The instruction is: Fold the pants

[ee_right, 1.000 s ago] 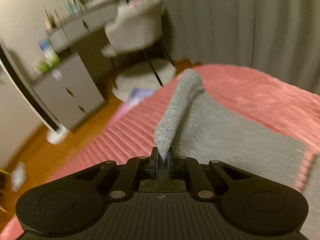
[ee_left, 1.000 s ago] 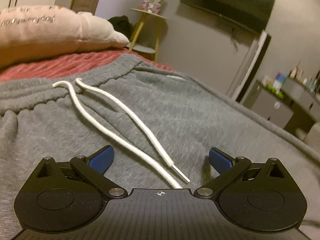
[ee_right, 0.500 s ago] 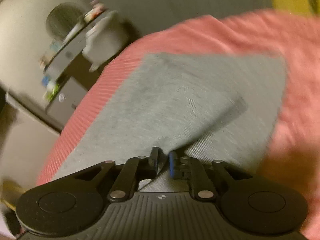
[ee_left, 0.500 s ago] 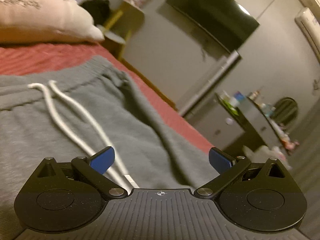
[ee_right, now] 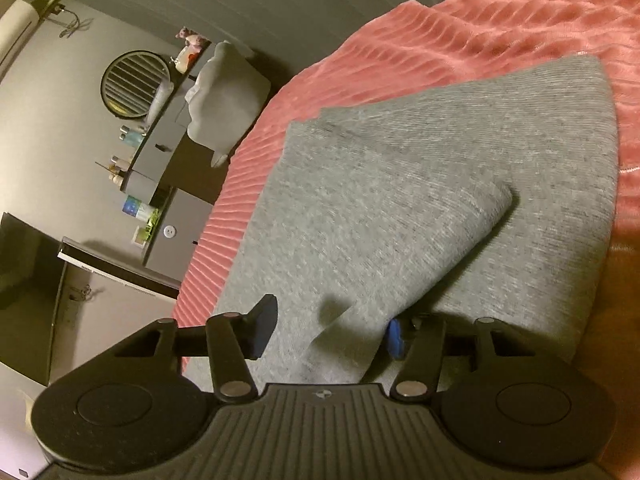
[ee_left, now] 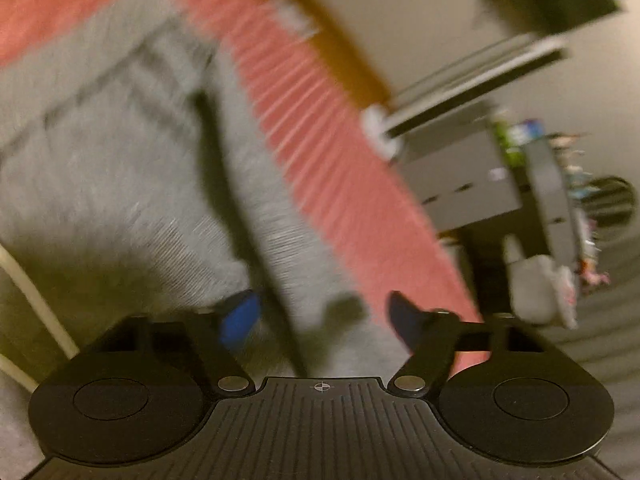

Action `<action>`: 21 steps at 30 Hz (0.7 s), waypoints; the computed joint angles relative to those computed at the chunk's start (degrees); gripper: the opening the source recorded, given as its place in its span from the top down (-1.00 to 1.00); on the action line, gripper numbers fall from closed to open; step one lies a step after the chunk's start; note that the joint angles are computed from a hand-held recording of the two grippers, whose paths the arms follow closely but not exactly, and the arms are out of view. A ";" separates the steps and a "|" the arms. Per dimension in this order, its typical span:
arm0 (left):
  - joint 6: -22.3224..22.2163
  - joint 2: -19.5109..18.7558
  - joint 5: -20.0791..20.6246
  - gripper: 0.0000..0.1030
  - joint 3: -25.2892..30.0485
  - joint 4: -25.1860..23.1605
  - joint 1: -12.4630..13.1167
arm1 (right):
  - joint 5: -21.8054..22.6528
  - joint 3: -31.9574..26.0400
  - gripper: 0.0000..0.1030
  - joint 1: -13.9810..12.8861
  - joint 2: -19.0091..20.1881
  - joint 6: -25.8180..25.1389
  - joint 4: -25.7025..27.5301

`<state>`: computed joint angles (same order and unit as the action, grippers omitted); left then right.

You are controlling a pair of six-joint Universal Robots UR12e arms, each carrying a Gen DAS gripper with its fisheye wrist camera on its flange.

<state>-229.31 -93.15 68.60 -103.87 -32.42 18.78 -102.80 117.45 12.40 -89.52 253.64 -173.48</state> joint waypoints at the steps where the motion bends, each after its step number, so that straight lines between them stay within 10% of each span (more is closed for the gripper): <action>1: -0.20 -0.58 0.15 -0.16 0.70 -1.66 0.01 | -0.29 -0.12 0.24 0.18 -0.11 -0.30 0.75; 2: 0.02 -0.82 0.24 -0.04 0.93 -1.79 0.13 | -0.20 -0.37 0.58 0.03 -0.12 -0.91 1.96; 3: -0.11 -0.77 0.94 0.72 1.15 -1.99 0.18 | 0.74 -0.65 0.75 -0.44 -0.10 -1.56 3.30; 4: 0.29 -0.52 0.90 0.84 1.17 -1.93 0.43 | 2.07 -0.98 0.89 -1.01 -0.18 -2.07 5.08; 8: 4.60 3.45 1.00 0.85 -1.82 8.97 1.10 | 3.61 -3.98 0.90 -2.12 -0.88 -8.15 10.74; 14: 8.77 16.72 -5.99 0.84 -13.84 22.00 5.48 | 1.48 -3.04 0.91 -2.76 -4.52 -13.68 -4.53; 17: 9.28 23.70 -8.13 0.83 -20.67 17.54 7.79 | 0.45 -0.07 0.91 -3.04 -7.49 -16.59 -7.09; 21: 12.13 28.65 -4.15 0.82 -25.53 5.27 7.47 | 0.61 3.71 0.90 -3.09 -11.04 -14.63 3.72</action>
<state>-217.19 -64.49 64.45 -129.40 -27.15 26.25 -102.18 121.17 9.32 -100.56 239.01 -169.76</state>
